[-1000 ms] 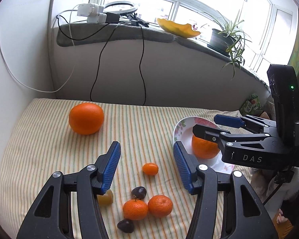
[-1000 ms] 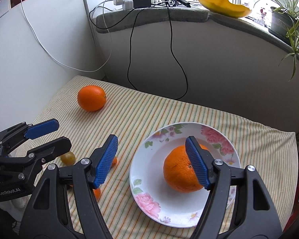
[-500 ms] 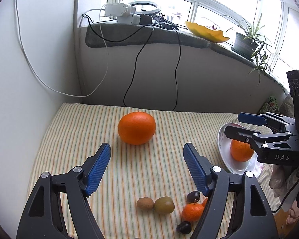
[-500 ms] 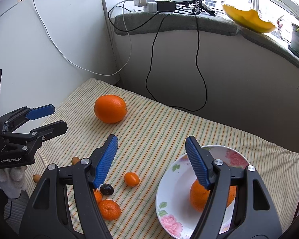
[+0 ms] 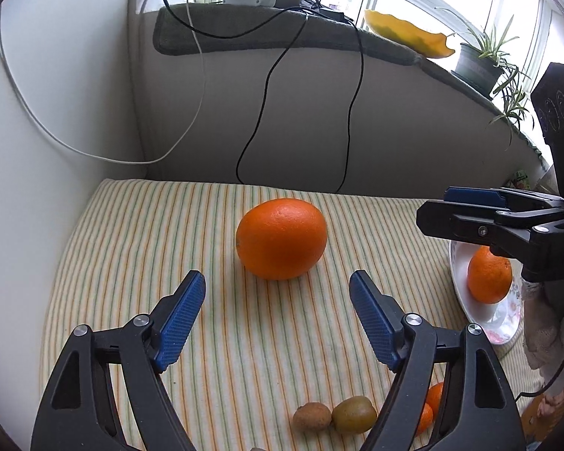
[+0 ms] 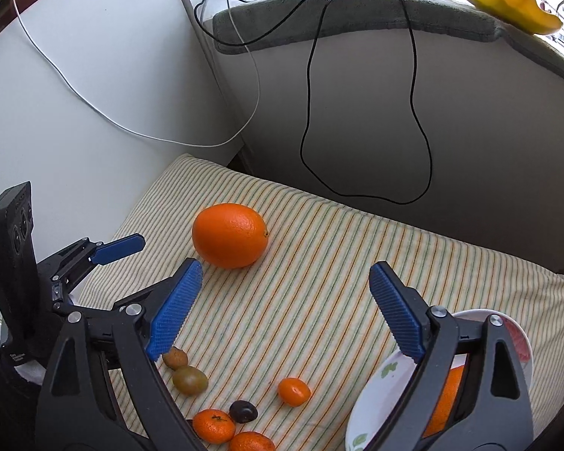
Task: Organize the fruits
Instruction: 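Move the right gripper to the oval orange and close on it, then lift the oval orange with the right gripper and carry it to the plate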
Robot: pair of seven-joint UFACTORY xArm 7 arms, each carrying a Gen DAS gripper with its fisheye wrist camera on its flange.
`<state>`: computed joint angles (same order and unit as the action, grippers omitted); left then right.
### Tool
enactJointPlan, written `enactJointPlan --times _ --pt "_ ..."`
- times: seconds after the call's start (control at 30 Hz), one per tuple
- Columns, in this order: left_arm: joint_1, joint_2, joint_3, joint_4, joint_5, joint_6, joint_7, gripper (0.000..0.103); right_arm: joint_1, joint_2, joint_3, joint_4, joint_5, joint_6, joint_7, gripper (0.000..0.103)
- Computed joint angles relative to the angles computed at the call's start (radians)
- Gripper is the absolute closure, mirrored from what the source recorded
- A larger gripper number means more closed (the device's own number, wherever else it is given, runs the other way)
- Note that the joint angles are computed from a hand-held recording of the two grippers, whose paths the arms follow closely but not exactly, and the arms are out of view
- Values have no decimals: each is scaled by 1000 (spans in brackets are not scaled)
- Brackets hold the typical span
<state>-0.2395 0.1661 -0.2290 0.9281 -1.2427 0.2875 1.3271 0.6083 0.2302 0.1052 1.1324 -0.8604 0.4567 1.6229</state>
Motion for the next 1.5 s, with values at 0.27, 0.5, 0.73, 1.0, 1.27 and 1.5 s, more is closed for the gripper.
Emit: enactJointPlan --times 0.27,0.5,0.73,1.0,1.27,1.5 --pt "25 64 -8 64 4 74 -32 24 -21 109 -33 69 134 -116 -105 11" --pt "45 119 -13 123 45 122 -92 23 -39 217 -42 135 322 -224 -245 11" --pt "62 155 -34 151 76 133 -119 23 -47 298 -36 189 475 -282 -357 13" --pt "70 174 -60 161 79 105 -117 23 -18 343 -56 234 589 -301 -456 20" --pt "63 167 -67 142 78 62 -111 30 -91 376 33 227 736 -399 -593 33" --pt "68 155 -77 123 48 33 -80 36 -40 378 -9 232 817 -405 -643 34"
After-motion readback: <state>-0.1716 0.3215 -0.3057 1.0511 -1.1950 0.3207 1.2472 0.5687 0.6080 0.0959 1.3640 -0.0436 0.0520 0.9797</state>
